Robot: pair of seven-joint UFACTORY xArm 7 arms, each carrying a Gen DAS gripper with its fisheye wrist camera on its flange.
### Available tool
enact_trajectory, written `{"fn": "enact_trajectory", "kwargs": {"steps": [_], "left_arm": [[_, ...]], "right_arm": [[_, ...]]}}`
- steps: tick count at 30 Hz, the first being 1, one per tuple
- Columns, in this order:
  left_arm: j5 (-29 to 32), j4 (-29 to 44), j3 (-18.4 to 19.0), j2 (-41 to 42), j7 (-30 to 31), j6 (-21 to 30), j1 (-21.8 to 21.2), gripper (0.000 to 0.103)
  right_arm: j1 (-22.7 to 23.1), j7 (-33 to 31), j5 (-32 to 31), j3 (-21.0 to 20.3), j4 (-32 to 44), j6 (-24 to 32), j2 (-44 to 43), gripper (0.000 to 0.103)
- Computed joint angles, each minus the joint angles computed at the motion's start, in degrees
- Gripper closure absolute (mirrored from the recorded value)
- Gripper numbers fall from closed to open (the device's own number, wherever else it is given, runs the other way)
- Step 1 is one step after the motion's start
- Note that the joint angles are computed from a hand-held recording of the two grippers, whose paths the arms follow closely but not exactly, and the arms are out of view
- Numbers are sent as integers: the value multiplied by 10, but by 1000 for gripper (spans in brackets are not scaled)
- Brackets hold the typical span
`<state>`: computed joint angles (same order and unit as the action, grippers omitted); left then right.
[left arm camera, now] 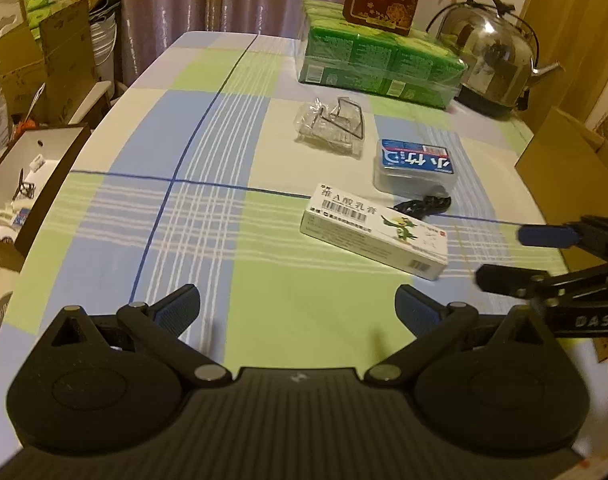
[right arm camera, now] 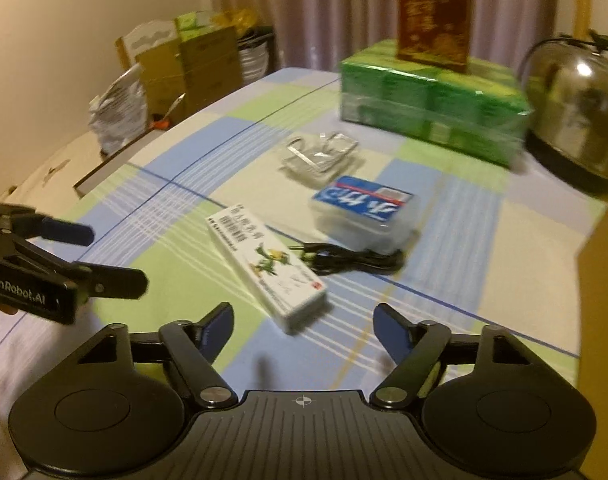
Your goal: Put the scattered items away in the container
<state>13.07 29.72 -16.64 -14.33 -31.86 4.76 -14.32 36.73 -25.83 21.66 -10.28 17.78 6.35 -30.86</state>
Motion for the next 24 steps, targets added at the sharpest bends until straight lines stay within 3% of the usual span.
{"fn": "enact_trajectory", "kwargs": {"steps": [6, 10, 16, 22, 24], "left_arm": [[-9, 11, 23, 29, 42, -13, -18, 2], [-25, 6, 33, 33, 51, -21, -23, 2], [-50, -6, 39, 25, 57, -26, -20, 2], [-46, -21, 19, 3, 32, -27, 7, 2], [-44, -21, 14, 0, 25, -26, 10, 2]], "right_arm": [[105, -55, 36, -89, 31, -52, 67, 39], [179, -99, 70, -158, 60, -57, 105, 48], [163, -115, 118, -127, 57, -28, 93, 62], [199, -180, 188, -134, 48, 22, 51, 63], [170, -180, 185, -100, 37, 19, 43, 62]]}}
